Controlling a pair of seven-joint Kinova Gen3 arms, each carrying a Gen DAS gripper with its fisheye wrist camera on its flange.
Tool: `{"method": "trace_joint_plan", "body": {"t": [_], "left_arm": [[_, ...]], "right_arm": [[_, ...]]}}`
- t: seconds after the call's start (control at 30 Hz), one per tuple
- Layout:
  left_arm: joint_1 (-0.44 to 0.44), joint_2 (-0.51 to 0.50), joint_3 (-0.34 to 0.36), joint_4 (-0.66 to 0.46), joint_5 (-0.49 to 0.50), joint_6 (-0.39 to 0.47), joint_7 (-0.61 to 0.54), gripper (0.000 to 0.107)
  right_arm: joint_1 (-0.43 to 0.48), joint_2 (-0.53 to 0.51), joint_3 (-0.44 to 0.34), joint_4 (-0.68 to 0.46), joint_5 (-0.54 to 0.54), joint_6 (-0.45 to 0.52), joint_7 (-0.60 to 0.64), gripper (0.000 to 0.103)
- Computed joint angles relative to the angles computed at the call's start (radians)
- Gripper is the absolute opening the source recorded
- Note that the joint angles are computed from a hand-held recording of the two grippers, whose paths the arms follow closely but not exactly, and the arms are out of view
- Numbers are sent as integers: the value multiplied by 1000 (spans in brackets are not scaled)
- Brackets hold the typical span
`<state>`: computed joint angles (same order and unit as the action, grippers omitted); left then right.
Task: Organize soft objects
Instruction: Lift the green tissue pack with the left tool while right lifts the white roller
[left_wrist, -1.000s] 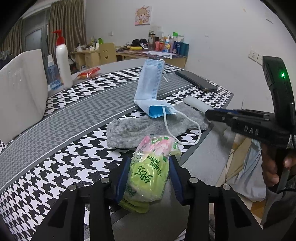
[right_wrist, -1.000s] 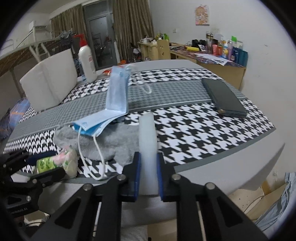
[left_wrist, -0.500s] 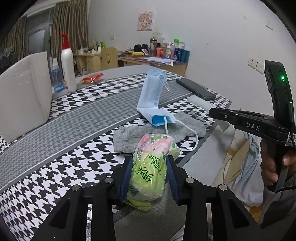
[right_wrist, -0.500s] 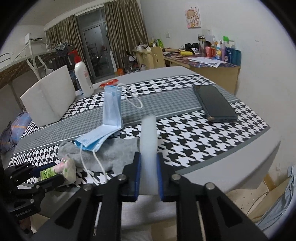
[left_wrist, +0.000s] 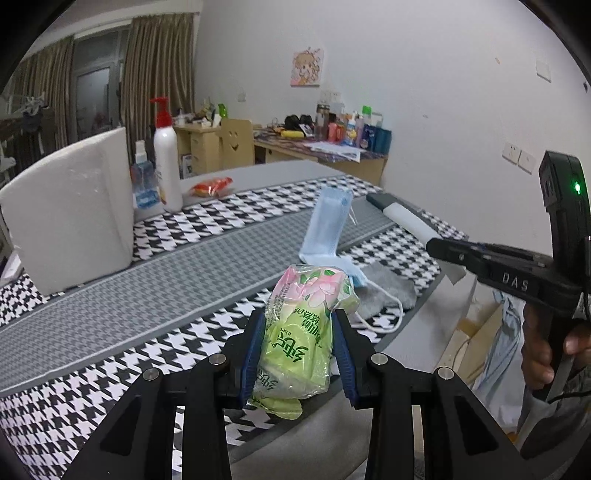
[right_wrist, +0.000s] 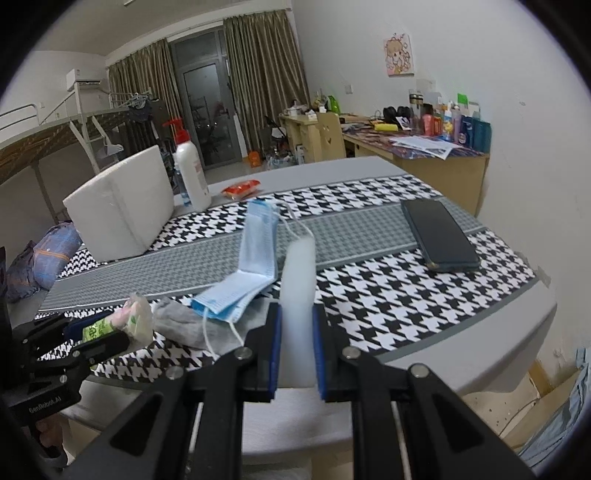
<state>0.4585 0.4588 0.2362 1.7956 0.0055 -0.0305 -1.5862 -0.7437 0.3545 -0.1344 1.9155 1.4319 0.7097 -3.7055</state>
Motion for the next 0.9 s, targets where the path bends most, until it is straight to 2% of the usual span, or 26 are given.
{"method": "trace_joint_plan", "body": {"t": [0.3,0.47,0.9], "left_arm": [[36,-25,-63,10,9,-32,1,38],[-10,-34,-24,11,3,-34,9,38],[-4,-69,-64,8,15,-50,18,38]], "right_arm": [[-5,-1,-5,-21,42,5,8,19],[-1,3,-10,-32,63,1,11,19],[-4,14,-11,-80,92,-15,58,19]]}}
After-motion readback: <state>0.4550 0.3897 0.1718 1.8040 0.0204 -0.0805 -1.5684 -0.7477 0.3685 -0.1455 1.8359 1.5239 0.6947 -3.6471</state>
